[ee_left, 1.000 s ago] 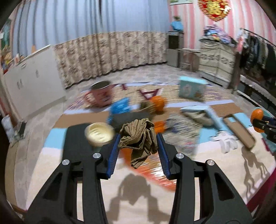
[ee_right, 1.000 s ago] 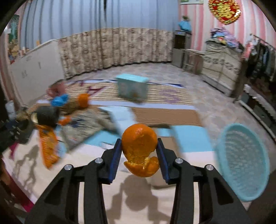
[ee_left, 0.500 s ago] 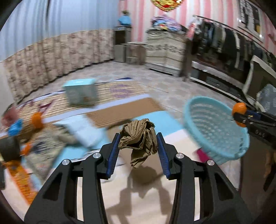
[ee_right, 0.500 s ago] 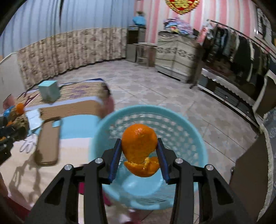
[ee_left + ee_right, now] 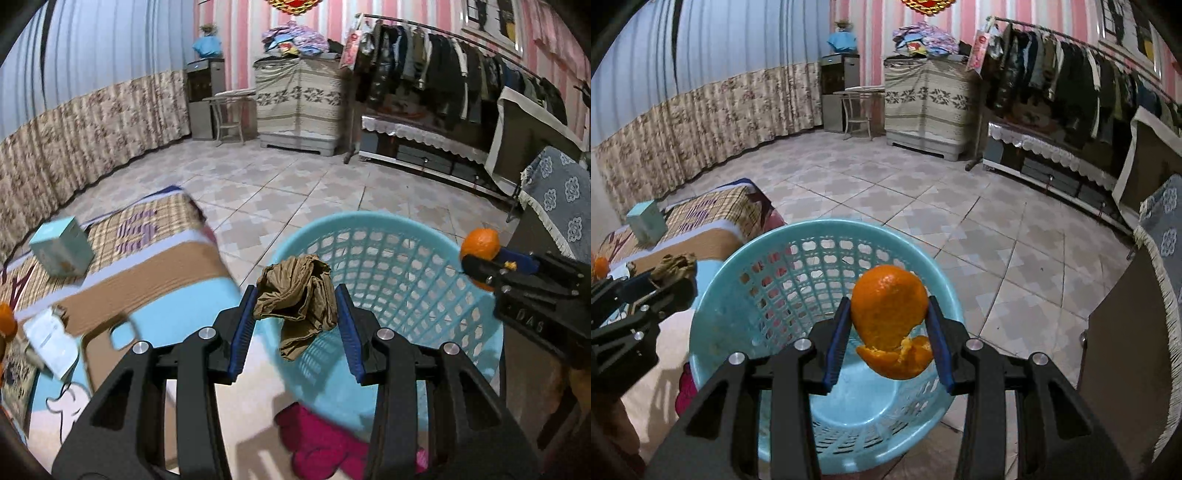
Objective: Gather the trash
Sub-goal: 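Carry both items over the blue basket while the left gripper opens to drop the cloth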
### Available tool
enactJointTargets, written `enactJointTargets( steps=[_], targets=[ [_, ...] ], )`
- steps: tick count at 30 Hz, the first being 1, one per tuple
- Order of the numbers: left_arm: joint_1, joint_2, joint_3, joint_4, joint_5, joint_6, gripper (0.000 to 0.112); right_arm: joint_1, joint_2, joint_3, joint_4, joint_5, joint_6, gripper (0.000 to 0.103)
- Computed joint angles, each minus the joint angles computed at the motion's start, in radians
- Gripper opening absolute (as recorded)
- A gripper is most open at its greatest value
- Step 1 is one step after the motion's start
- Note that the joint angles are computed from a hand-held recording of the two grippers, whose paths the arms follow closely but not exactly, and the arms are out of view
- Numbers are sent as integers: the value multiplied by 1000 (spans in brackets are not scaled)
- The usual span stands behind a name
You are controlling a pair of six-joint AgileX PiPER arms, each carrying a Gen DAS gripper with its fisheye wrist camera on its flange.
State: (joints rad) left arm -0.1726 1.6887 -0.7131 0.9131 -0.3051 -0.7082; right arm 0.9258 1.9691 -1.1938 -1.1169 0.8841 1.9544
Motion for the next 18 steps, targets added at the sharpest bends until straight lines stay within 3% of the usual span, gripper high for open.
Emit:
enactJointTargets(
  steps=[5, 7, 10, 11, 14, 18],
  targets=[
    [-33, 56, -58, -20, 2, -5, 44, -6, 25, 7, -28, -23, 61, 41],
    [-49, 67, -61, -97, 1, 77, 45, -4, 39, -3, -30, -25, 73, 41],
    [-64, 67, -53, -246, -6, 216, 64, -2, 43, -5, -33, -23, 78, 41],
    [-63, 67, -48, -281, -12, 246, 65, -2, 45, -5, -36, -25, 82, 41],
    [-36, 59, -53, -215, -8, 171, 69, 0, 59, -12, -42, -24, 85, 41],
    [4, 37, -26, -256, -21, 198, 81, 8, 90, -31, -50, -31, 108, 41]
  ],
)
